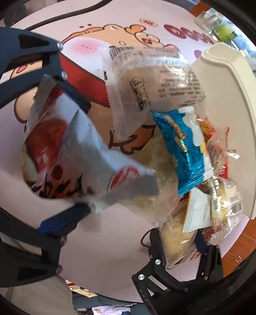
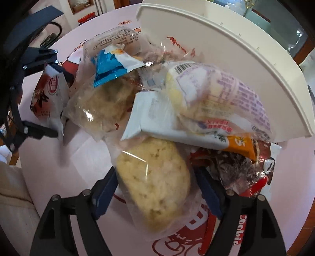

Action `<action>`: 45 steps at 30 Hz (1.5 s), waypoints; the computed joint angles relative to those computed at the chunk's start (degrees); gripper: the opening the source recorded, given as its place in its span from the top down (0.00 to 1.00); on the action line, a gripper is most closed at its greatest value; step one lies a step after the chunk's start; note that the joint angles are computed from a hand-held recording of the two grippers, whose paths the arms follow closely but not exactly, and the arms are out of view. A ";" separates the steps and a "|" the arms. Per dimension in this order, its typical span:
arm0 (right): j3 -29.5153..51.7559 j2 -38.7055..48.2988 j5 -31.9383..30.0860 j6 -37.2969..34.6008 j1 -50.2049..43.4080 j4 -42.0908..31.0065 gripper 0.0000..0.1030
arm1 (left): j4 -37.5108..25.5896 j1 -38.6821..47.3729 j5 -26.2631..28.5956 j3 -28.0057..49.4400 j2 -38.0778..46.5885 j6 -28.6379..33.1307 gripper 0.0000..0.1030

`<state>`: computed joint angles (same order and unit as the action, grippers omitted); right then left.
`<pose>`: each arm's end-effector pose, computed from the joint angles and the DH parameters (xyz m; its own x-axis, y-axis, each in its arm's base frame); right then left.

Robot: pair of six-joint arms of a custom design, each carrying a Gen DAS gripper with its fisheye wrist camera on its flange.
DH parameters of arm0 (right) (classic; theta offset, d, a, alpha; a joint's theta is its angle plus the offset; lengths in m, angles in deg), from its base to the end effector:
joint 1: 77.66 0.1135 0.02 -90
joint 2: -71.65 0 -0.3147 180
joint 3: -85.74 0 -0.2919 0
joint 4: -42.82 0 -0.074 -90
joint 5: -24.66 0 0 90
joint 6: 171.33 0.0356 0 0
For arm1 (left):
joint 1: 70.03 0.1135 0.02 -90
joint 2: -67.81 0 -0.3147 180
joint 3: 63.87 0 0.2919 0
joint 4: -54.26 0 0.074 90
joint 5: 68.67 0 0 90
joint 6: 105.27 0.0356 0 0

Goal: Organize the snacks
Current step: 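Grasp the red-white chip bag with the left tool while the right tool grasps the bread pack, then carry both packs over the white tray and open both tools to drop them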

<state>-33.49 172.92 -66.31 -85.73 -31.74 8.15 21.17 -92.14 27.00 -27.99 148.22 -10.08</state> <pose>0.2302 0.2386 0.1266 -0.6152 -0.7455 -0.2565 -0.7707 0.6371 -0.0033 0.1832 -0.0782 0.1122 -0.8656 0.4488 -0.2222 0.4744 0.8770 -0.0767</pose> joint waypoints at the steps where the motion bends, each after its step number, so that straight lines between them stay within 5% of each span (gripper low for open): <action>1: 0.44 0.33 0.26 0.76 0.46 -0.05 0.36 | -0.02 -0.09 -0.28 -0.24 -0.60 -1.29 0.22; 6: 0.22 -0.60 0.45 7.73 2.27 -0.13 0.45 | -2.92 -0.03 0.98 -1.23 -6.49 -7.57 0.40; 11: -4.43 -4.71 -2.21 16.88 4.43 2.80 0.45 | -7.42 -3.56 -2.40 -2.93 -14.06 -16.43 0.48; 15: -9.26 -10.81 -2.88 25.44 6.93 5.65 0.45 | -17.81 -3.82 -2.88 -1.21 -23.99 -20.42 0.49; 23: -10.83 -23.55 -0.64 35.31 8.37 1.97 0.45 | -26.36 -3.63 -6.18 6.95 -31.69 -24.07 0.50; 33: -0.75 -30.49 7.34 36.16 7.85 -10.50 0.45 | -25.03 -3.92 -12.89 21.36 -23.41 -23.06 0.49; 45: 15.99 -23.19 16.56 37.36 2.74 -19.08 0.45 | -19.04 2.76 -13.08 35.19 -12.49 -16.11 0.49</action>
<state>-17.50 149.73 -49.75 -48.38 -29.00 -10.93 2.13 -89.38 13.92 7.19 135.73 -26.19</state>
